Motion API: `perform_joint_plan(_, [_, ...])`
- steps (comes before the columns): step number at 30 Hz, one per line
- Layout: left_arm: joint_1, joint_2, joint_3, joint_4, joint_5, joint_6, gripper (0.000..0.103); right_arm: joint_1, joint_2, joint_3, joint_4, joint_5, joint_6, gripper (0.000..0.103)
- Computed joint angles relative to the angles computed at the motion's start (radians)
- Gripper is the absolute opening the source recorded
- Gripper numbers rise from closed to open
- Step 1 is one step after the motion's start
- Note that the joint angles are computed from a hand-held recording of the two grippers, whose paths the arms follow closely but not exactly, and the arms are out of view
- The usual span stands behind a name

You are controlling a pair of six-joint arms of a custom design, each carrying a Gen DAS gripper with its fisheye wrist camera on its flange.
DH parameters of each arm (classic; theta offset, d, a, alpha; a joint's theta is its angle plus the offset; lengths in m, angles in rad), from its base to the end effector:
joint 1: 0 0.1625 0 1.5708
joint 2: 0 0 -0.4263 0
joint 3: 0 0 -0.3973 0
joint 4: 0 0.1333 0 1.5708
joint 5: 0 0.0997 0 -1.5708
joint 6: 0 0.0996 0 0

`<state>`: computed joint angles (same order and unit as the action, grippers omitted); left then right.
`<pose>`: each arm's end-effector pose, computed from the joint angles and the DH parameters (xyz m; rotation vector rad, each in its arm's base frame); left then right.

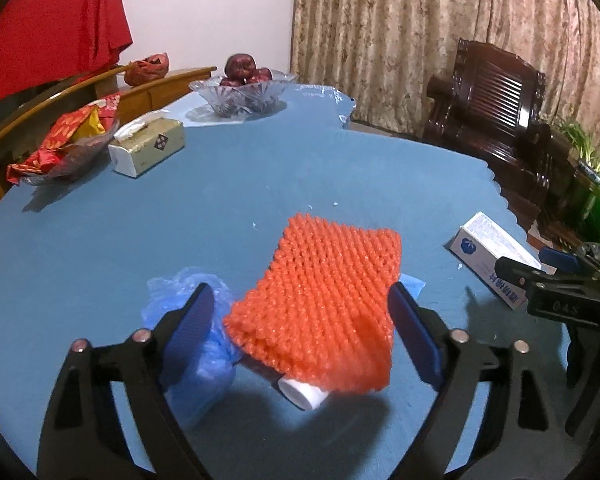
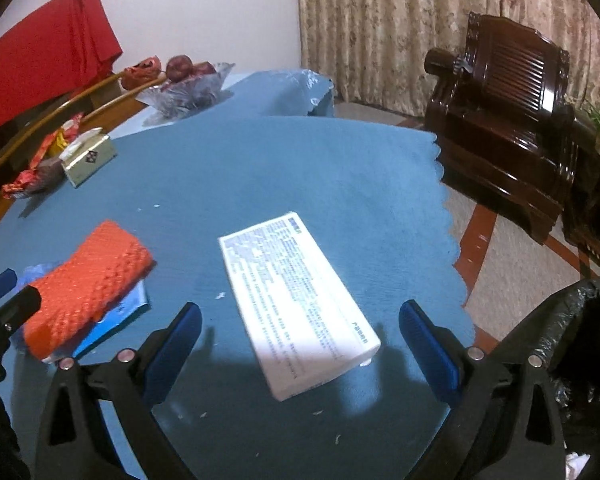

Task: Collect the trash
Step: 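Move both tools back to the table toward the foam net and white box, then grasp the white box with the right gripper while the left gripper approaches the orange foam net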

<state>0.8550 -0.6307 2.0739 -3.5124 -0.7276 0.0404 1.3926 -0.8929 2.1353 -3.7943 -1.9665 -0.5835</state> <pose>-0.1806 -0.5242 0.0093 0.6176 2.2808 -0.9126 -0.0001 -0.5358 0.1502 0.2177 -2.2616 0.9518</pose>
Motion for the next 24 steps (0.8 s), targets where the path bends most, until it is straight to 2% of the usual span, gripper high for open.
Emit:
perform_joint_plan(4, [0.011,0.008,-0.012,0.020,-0.022,-0.007,0.080,-0.003,0.005,-0.019,0.038,-0.012,-0.001,0.096])
perform_joint_plan(6, [0.016,0.008,-0.015,0.038,-0.035,-0.018,0.075,-0.008,0.003,-0.021,0.058,-0.010,0.004,0.093])
perform_joint_plan(10, [0.016,0.009,-0.015,0.049,-0.042,-0.035,0.064,-0.016,-0.009,-0.014,0.108,0.005,0.010,0.079])
perform_joint_plan(13, [0.009,0.006,-0.009,0.056,-0.030,-0.049,0.049,-0.014,-0.013,-0.002,0.103,0.014,0.007,0.063])
perform_joint_plan(18, [-0.014,0.008,0.007,0.027,0.009,-0.047,0.018,-0.013,-0.023,0.022,0.093,0.033,0.021,0.062])
perform_joint_plan(19, [-0.014,0.006,0.009,0.024,0.007,-0.046,0.015,-0.011,-0.026,0.026,0.089,0.036,0.023,0.062])
perform_joint_plan(21, [-0.020,-0.002,0.017,0.020,0.002,-0.051,0.012,-0.009,-0.033,0.040,0.076,0.045,0.027,0.062])
perform_joint_plan(24, [-0.030,-0.016,0.034,0.021,-0.013,-0.057,0.015,-0.002,-0.044,0.061,0.053,0.047,0.033,0.061])
